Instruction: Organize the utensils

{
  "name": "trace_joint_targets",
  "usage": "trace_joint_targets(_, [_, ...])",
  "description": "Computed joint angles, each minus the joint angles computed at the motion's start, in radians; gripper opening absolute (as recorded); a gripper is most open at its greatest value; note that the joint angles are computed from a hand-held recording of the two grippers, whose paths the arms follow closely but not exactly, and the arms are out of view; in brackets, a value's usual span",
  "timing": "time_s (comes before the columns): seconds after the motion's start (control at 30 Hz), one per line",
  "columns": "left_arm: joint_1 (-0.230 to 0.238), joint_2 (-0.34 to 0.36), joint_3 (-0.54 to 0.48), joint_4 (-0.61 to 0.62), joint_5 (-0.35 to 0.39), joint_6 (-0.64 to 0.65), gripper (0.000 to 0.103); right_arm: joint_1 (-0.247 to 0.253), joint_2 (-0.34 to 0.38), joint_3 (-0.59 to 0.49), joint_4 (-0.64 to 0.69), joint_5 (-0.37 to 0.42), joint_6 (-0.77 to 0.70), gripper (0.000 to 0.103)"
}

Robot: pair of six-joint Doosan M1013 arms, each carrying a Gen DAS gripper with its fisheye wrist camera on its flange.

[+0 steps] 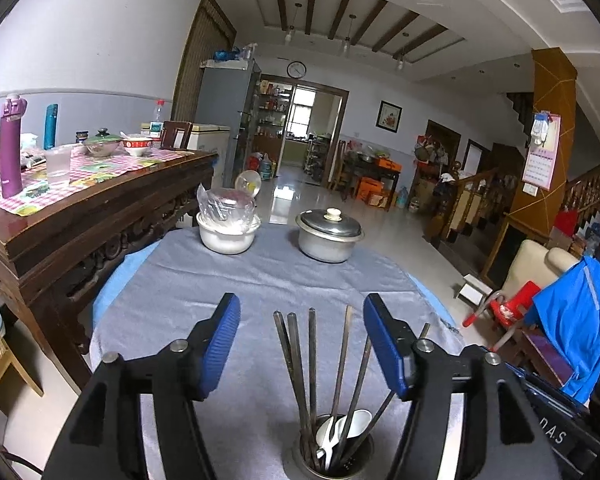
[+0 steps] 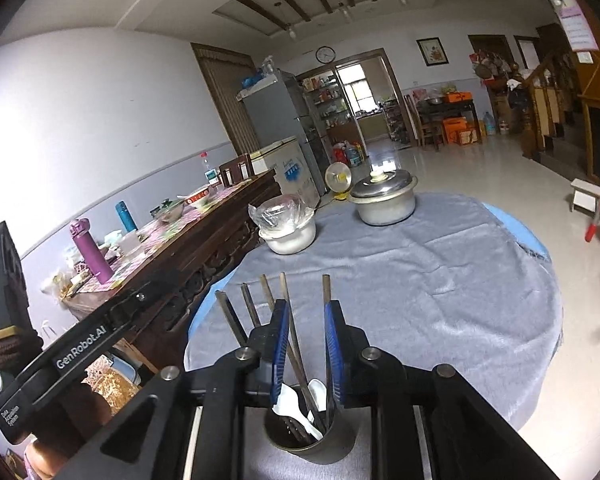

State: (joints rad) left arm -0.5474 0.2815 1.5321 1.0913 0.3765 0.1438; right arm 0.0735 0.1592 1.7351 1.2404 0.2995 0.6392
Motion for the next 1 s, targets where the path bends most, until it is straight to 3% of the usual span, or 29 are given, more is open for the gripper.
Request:
trace_joint_targets(0.2, [-0.008,0.006,-0.017,-0.062,0.086,0.091,0.080,-0.008,0.001,0.001,-0.058,0.008,0.065,0.021])
trace_joint_targets(0.3, [-0.014,0.008,-0.022,-0.072,0.160,0.129,0.085,-0.010,0.000,0.008,-0.096,0.003,0.099,0.035])
trace_joint_targets(0.37, [-0.017,0.009,-0.023,-0.080,0.204,0.166,0.088,-0.012,-0.002,0.019,-0.115,-0.008,0.118,0.052])
trace_joint_targets(0.6, [-0.035,0.011,-0.011,-0.109,0.368,0.260,0.090,-0.011,-0.002,0.045,-0.258,-0.004,0.252,0.053])
trace_joint_targets(0.87, [-0.041,-0.016,0.025,-0.121,0.401,0.233,0.090,0.027,-0.040,0.101,-0.404,-0.115,0.372,0.054])
trace_joint_targets(1.0, [-0.051,-0.028,0.039,-0.099,0.419,0.182,0.090,0.038,-0.061,0.128,-0.385,-0.145,0.360,0.054])
